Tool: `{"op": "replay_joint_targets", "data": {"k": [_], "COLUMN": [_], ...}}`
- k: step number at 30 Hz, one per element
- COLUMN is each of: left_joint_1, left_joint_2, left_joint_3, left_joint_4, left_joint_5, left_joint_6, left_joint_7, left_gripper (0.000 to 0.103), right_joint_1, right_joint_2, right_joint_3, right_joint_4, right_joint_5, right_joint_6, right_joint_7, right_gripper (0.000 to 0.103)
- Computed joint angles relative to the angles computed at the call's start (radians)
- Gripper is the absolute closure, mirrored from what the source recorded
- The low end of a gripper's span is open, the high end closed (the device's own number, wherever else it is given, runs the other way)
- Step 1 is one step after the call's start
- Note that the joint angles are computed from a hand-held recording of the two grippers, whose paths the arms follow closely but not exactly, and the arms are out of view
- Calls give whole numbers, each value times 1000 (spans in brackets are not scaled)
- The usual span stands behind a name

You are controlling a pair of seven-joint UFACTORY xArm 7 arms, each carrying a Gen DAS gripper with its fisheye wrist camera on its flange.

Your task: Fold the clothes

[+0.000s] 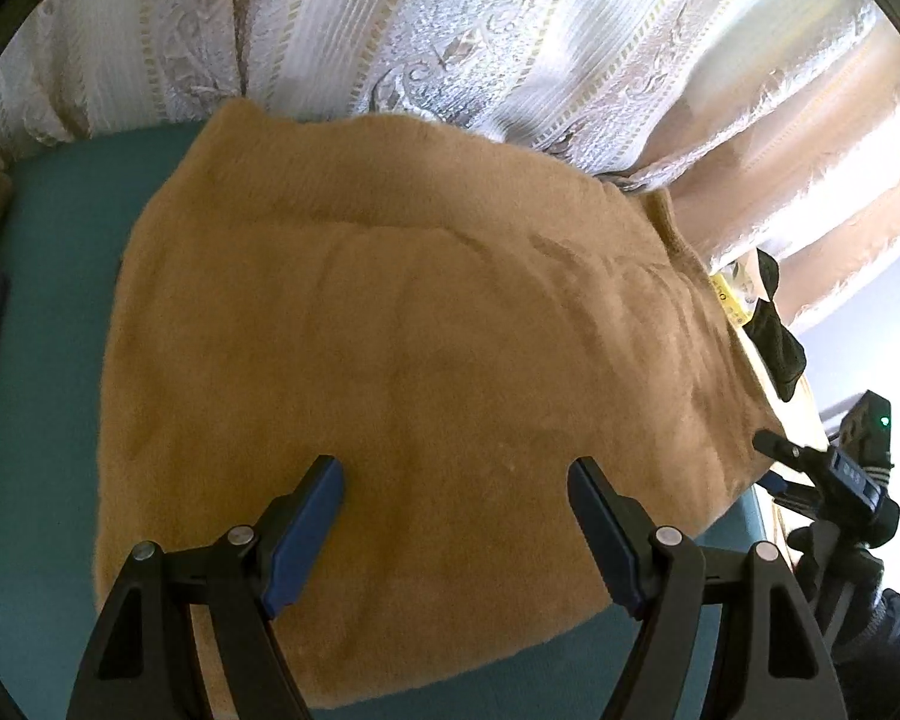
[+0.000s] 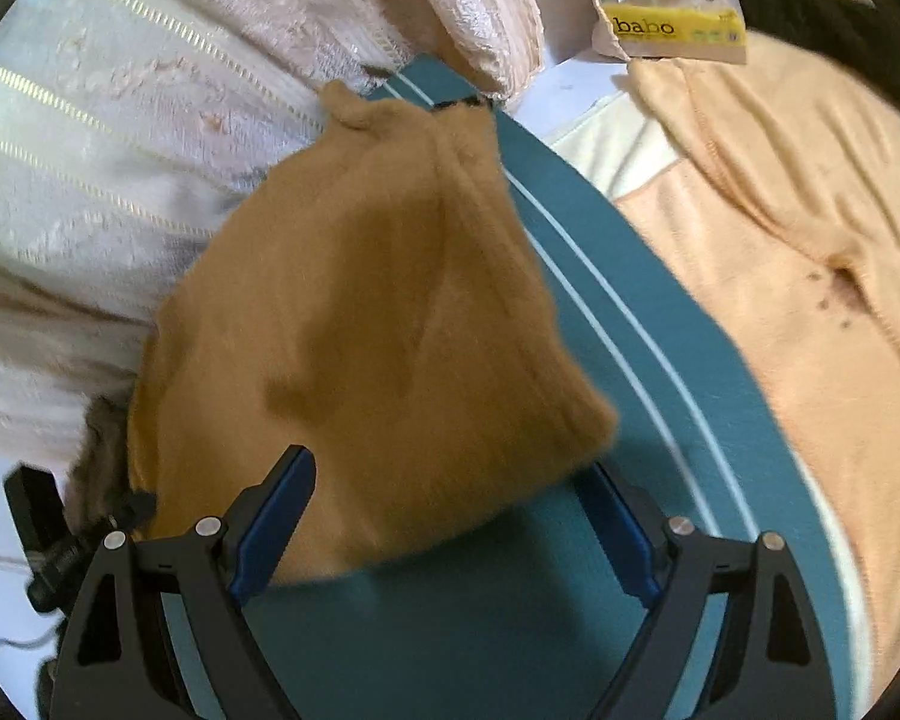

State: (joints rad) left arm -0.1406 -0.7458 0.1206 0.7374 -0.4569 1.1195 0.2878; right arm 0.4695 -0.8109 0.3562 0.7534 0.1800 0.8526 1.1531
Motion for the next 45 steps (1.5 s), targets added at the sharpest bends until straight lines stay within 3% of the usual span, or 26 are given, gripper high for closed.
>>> {"op": "replay_joint_targets", "data": {"k": [7, 11, 16, 24, 30, 36, 41, 45], "left_joint_1": [-18, -42, -61, -70, -62, -53, -62, -64], "left_joint_2": [27, 66, 98, 107, 111, 96, 65, 51], "left_joint_3": [-13, -25, -42, -31, -38, -64, -95, -124], "left_joint_4": [4, 20, 31, 10, 23, 23, 30, 42], "left_joint_5": [-29, -47, -54, -81, -64, -41, 10, 57], "left_joint_6": [-36, -67, -100, -129, -108, -109, -81, -66], "left_joint_7": [-13, -1, 9, 30, 13, -40, -85, -137], "left_gripper": [24, 24, 24, 24, 24, 24, 24, 24], "right_joint_1": [-43, -61, -28, 21, -3, 52, 63, 72], "right_joint_2": [10, 58, 57, -58, -68, -69, -70, -17], "right_joint_3": [2, -4, -42, -30, -7, -29, -42, -98], "right_joint_4": [-56, -53, -79, -153, -118, -133, -228, -242], "right_joint_5": [-21, -62, -12, 14, 0, 29, 63, 62], "right_joint_6": [-156, -181, -235, -222, -204, -211, -366, -474], "right_joint_7": [41, 24, 40, 70, 110, 64, 64, 8], "right_gripper": [2, 2, 4, 5, 5, 5, 6, 6]}}
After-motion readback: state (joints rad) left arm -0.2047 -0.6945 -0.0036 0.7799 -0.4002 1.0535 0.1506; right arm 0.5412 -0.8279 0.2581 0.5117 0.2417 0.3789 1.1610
